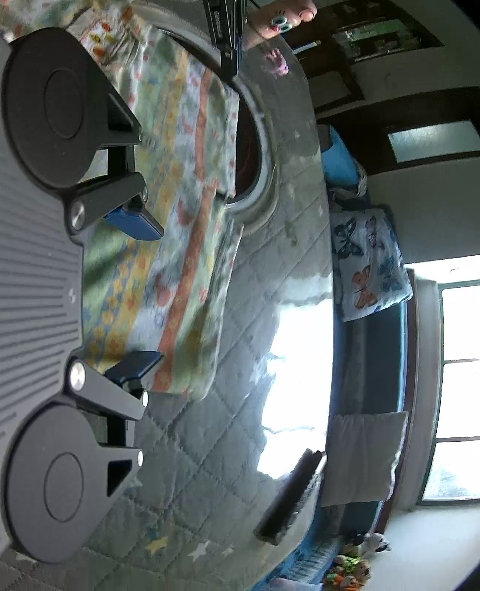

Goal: Fold clothes

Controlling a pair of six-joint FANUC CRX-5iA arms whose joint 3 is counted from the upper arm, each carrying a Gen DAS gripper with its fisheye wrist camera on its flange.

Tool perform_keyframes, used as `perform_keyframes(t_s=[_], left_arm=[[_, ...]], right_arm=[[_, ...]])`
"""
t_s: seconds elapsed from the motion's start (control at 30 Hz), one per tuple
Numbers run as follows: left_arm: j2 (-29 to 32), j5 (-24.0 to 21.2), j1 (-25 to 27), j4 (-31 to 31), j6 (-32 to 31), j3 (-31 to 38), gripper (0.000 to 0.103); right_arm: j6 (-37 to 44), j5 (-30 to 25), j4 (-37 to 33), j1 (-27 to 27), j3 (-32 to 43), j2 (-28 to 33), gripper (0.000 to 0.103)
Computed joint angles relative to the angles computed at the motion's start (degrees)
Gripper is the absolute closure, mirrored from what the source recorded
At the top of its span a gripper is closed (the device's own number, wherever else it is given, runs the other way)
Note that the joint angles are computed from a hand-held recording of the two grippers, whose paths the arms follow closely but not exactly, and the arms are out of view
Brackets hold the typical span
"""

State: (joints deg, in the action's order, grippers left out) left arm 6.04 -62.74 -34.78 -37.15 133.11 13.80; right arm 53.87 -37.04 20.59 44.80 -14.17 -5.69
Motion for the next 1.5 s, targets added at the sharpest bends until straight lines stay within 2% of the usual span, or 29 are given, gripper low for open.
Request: perform_keyframes(t_s=[0.1,0.2,0.37,0.43,0.57,0.73,0.9,0.97,1.27,1.5], left_arm=[[-0.29,0.03,0.12,0.08,-0.24,-0.27,0.092],[-1.62,2.52,0.36,1.86,-2.04,-1.5,0.092],[-1.74,5.92,1.52,7.37,-7.96,-2.46,0.09],[-0.5,5.78,1.77,8.36,-8.75,-1.65,0.089],[1.38,5.72,2.73,10.35,-9.48,-0.64,0.089],[2.52,5.06,2.49,9.38,-10.27,0.85,0.083],[3.5,5.06,2.65,9.45,-10.76,1.89,0.078],[3.71,4.98,2.72,9.67,-10.66,2.26,0.075],[0.7,6.91,0.3,10.07,-12.32,-0.68,0.067],[-1.81,8.68,-4.07,9.43,-14.69,-4.17,0.062]], right_arm=[[1.38,0.44,-0.79,-0.78,0.8,0.71,0.035],[-1.88,0.26,2.43,-0.48,0.75,1.1,0.035],[-4.5,-1.12,5.31,-0.4,0.75,1.37,0.037],[-2.75,-1.54,2.54,-1.08,2.26,2.58,0.037],[-3.94,-0.29,3.73,-1.16,3.02,4.34,0.037],[-6.01,0.01,10.31,-0.04,2.37,4.96,0.038],[3.54,-1.2,1.17,-0.27,6.05,5.99,0.04],[5.77,-1.98,-0.38,-0.09,7.16,6.97,0.039],[13.08,-2.95,-4.28,3.02,6.55,4.94,0.039],[15.83,-4.24,-5.93,7.22,3.06,0.61,0.033]])
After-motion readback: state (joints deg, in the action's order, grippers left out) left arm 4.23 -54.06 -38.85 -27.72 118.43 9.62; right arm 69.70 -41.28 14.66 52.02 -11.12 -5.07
